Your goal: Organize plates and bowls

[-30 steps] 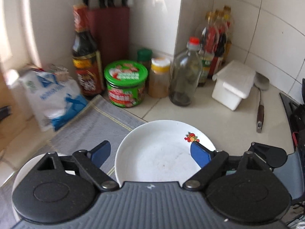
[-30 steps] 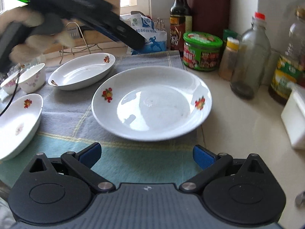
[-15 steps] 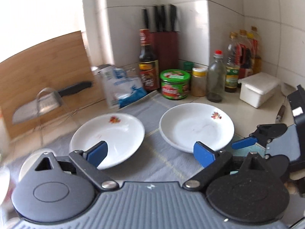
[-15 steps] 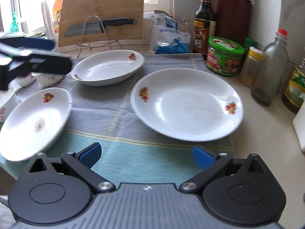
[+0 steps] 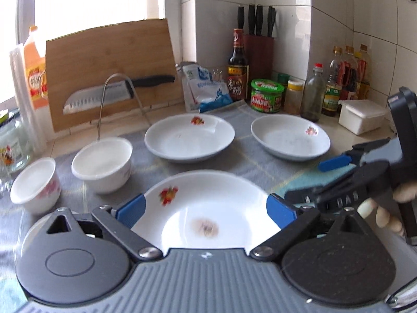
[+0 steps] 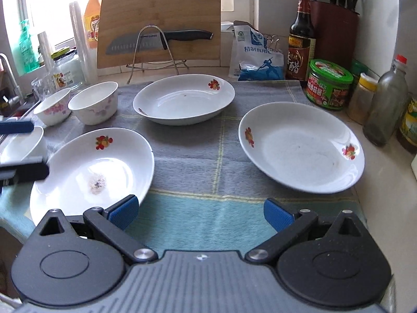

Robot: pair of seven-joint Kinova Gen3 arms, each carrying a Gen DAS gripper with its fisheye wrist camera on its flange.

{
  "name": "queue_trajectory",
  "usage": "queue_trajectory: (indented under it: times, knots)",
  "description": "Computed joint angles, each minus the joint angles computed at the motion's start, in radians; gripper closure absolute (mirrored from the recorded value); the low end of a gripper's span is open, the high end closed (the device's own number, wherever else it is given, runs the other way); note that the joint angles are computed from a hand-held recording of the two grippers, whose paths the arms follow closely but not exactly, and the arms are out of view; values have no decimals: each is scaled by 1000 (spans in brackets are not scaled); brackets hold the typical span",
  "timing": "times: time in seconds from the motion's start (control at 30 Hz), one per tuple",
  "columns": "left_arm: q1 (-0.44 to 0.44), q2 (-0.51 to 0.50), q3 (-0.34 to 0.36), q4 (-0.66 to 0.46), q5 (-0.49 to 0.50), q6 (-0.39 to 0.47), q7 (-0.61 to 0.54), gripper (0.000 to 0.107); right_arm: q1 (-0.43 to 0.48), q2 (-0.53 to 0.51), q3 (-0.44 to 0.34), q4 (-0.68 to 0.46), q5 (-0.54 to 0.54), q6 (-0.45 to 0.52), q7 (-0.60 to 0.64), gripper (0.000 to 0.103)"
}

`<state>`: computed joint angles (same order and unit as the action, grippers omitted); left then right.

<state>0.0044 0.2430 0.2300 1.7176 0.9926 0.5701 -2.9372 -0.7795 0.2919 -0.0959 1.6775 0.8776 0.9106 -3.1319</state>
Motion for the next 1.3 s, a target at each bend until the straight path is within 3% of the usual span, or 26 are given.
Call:
queue_trajectory:
  times: [0.2,0.37,0.6,0.8,0.9,1.0,1.3]
  knots:
    - [-56,-6,-38,20,-18,128,-39,9,-21,27,1,-41,-18,-25,-31,0]
    - [-61,-1,-62,38,-58,152,-29,9,-41,42,6,-75,-32,-21,-5,0]
    - [-60,23,-54,70,-93,105,-54,9,-76,51,15,-102,-39,17,-10,0]
    - [-57,38,-15,102,-63,15,-107,8,-56,42,13,-85,-46,-24,5,0]
    - [-64,51,-2,99,-35,12,-130,7,-18,40,13,-76,-76,-84,48,0]
    - [-55,70,-4,71,-57,23,-89,6,25,40,11,-77,-130,-142,142,0]
    - [-69,114,25,23,-60,51,-111,5,118,58,27,-103,-293,-254,411,0]
